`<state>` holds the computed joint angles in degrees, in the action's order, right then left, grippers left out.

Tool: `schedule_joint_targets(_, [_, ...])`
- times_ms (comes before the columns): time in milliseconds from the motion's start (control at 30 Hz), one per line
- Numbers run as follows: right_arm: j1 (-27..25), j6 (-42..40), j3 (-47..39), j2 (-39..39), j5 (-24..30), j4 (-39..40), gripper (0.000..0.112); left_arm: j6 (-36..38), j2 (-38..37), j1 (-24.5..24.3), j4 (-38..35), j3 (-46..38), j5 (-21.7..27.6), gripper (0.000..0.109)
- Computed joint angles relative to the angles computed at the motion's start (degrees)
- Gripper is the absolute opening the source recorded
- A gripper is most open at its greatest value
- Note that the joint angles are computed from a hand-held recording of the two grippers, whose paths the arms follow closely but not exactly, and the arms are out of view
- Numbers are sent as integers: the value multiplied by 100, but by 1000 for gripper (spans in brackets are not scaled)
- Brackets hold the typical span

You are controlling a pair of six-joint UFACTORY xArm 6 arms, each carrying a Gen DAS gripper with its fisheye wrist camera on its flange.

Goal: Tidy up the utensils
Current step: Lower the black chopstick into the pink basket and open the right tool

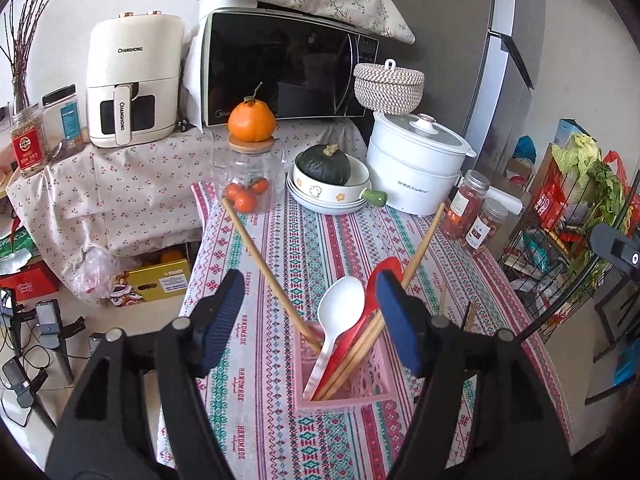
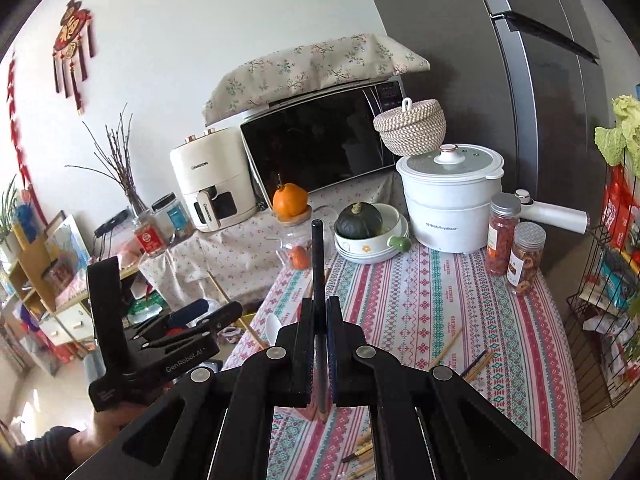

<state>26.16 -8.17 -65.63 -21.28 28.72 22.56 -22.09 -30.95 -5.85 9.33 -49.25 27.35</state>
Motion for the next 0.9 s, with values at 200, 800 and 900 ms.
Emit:
schedule_joint_targets(200, [154,-356,-131,-7,-299,508,5,240,-301,-5,-177,-80,1127,83])
schedule_joint_targets(800, [572,-514,-365,928,-1017,632,5,842,-429,175,-932,45,1973,83])
schedule_joint_targets(900, [554,-594,-413,1023,-808,773,6,867,-435,158,-942,48,1990,83])
